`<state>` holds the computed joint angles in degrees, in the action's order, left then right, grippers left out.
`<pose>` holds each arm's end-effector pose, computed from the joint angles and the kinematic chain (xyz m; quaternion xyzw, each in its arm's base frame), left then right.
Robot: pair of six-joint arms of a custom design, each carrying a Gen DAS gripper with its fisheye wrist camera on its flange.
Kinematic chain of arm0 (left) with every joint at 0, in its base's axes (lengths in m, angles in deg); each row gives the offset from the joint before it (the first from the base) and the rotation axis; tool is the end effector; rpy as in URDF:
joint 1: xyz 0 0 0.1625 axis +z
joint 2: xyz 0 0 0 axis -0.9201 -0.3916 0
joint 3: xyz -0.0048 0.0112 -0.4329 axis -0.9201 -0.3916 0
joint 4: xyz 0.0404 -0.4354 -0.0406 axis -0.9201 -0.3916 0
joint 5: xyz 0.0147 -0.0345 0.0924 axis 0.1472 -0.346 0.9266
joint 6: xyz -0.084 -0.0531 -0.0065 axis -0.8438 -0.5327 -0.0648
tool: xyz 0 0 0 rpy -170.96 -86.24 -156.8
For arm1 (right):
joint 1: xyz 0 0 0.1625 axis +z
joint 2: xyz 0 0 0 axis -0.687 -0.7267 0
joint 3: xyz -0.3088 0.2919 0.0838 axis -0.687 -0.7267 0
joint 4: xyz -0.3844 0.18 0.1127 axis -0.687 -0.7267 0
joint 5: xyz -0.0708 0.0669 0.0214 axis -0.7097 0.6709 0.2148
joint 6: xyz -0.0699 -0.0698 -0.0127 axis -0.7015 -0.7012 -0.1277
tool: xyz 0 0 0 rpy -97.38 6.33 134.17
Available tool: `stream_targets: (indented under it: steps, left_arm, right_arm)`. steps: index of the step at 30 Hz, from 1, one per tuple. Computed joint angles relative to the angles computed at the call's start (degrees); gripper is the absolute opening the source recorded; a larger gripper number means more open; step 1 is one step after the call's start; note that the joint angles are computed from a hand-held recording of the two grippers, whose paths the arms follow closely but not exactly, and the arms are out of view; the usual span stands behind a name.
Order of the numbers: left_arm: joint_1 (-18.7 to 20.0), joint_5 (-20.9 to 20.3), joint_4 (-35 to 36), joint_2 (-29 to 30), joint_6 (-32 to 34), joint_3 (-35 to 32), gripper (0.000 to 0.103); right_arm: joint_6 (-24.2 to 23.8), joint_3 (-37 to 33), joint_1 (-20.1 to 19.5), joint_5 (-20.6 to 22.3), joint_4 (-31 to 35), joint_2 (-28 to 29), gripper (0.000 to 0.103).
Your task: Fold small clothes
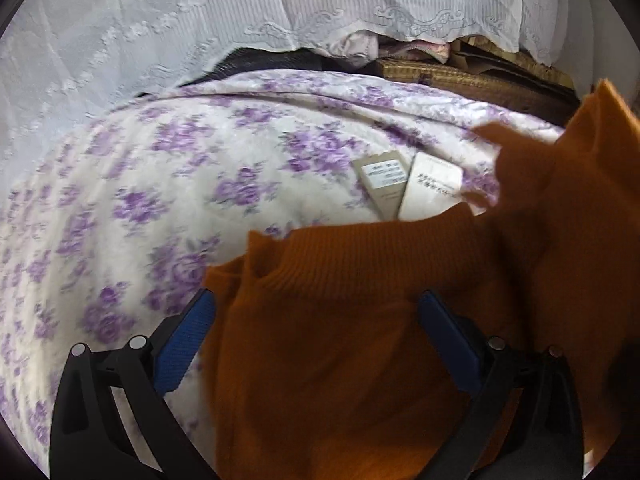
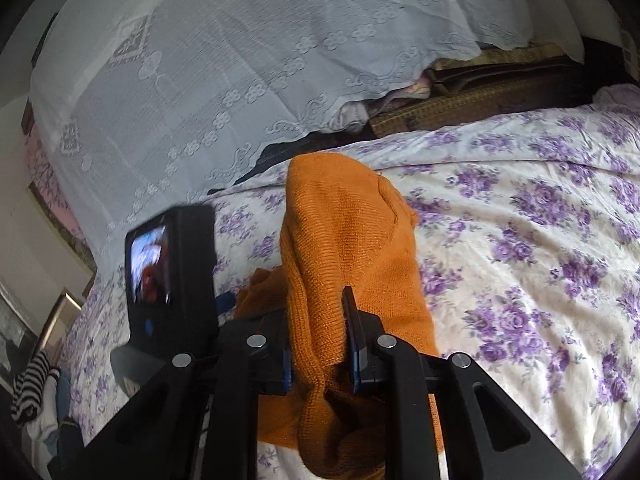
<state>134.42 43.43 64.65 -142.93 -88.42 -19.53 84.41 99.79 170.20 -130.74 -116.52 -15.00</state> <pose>-0.0572 -0.6410 0.3095 0.2874 0.8748 -0.2410 0.3068 0.4399 -0.4894 -0.0158 0.0220 -0.8593 0.4710 0.1980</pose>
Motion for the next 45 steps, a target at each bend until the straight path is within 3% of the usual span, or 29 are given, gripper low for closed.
stream_targets:
  steps: [4,15,18,23,26,27,29,32,34,36,37,38,41,43,45]
  left_arm:
    - [0.77,0.08,1.51,1.66,-0.59,-3.5,0.098]
    - [5.26,5.83,9.27,4.69,-8.07,-17.81,0.098]
    - [6.44,4.23,8.96,5.63,-7.81,-20.27,0.098]
    - [9.2,2.59,15.96,11.36,-12.86,-31.24,0.098]
    - [9.98,4.34,17.84,11.95,-14.1,-34.2,0.098]
    - [9.86,4.13,17.38,11.59,-13.56,-33.8,0.098]
    - [9.12,2.89,15.17,9.77,-11.43,-31.35,0.098]
    - [7.74,1.86,11.58,6.33,-6.5,-26.62,0.098]
    - [6.94,1.91,8.53,3.31,-2.35,-22.67,0.098]
    - [6.5,2.96,7.42,1.25,0.4,-20.03,0.098]
    - [6.37,4.12,7.51,0.27,1.43,-18.72,0.098]
    - [6.34,5.43,8.12,-0.3,2.14,-17.77,0.098]
    - [6.11,7.66,10.48,-1.54,5.14,-13.31,0.098]
    - [5.46,4.64,8.27,-3.03,9.22,-7.17,0.099]
    - [4.44,-2.65,1.06,-4.41,14.69,-0.03,0.099]
  right_arm:
    - [-1.26,-2.76,0.62,-0.94,2.13,1.73,0.021]
    - [-5.81,-15.24,2.69,-1.89,9.53,8.88,0.021]
    - [-5.3,-18.04,2.24,-1.61,12.66,11.15,0.021]
    - [-2.7,-19.08,0.38,1.72,22.44,12.69,0.03]
    - [-8.5,-20.88,1.2,-0.69,23.01,14.66,0.039]
    - [-8.82,-20.58,1.46,-0.43,23.75,14.29,0.041]
    - [-9.06,-17.52,1.33,3.76,21.74,12.18,0.058]
    - [-11.5,-11.46,2.21,6.07,15.09,8.85,0.059]
    - [-15.26,-7.83,3.15,5.09,6.51,7.4,0.058]
    - [-16.84,-5.65,3.57,1.23,-0.33,6.41,0.05]
    - [-16.4,-4.96,3.34,0.69,-1.18,5.99,0.034]
    - [-15.03,-3.91,2.88,0.55,-0.72,5.24,0.023]
    - [-10.66,-1.01,0.87,1.67,5.13,3.71,0.012]
    - [-11.53,-0.17,0.4,0.79,8.4,4.17,0.012]
    - [-12.7,0.65,0.44,1.35,9.21,4.29,0.012]
